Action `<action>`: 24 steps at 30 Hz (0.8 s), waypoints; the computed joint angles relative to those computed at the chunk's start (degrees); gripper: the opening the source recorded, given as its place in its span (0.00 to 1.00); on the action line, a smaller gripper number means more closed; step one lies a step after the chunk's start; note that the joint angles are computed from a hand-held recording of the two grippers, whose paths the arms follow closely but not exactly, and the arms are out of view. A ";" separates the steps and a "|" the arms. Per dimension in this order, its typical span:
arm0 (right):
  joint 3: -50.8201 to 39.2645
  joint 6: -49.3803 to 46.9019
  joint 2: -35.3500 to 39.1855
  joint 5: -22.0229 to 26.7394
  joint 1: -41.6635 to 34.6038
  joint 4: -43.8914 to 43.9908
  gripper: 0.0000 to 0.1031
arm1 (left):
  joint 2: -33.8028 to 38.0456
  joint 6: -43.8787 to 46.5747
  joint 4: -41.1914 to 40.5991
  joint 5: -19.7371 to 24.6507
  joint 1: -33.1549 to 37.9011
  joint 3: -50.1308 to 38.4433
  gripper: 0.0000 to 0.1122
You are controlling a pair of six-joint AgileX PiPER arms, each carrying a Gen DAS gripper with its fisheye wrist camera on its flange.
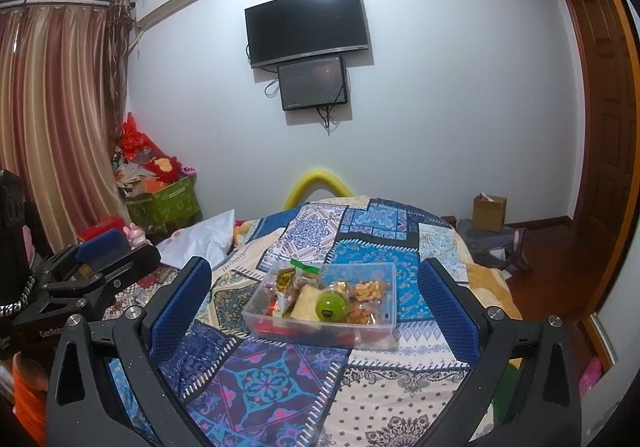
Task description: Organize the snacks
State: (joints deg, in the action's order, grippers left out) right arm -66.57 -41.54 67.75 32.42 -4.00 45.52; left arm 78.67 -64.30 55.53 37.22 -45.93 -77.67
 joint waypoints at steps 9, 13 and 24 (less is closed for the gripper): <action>0.01 0.07 0.00 -0.09 0.02 0.05 1.00 | -0.15 -0.45 0.03 -0.40 0.22 0.43 0.91; -0.15 -0.38 0.02 0.24 -0.29 0.57 1.00 | -0.33 -0.09 -0.40 -0.47 0.32 0.42 0.91; -0.59 -0.05 0.17 0.64 -0.56 0.11 1.00 | -0.84 -0.33 -0.91 -1.28 0.70 0.66 0.91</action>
State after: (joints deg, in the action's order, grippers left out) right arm -67.16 -41.59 67.92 33.06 -4.56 45.63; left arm 77.83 -64.63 54.62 35.94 -45.24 -77.01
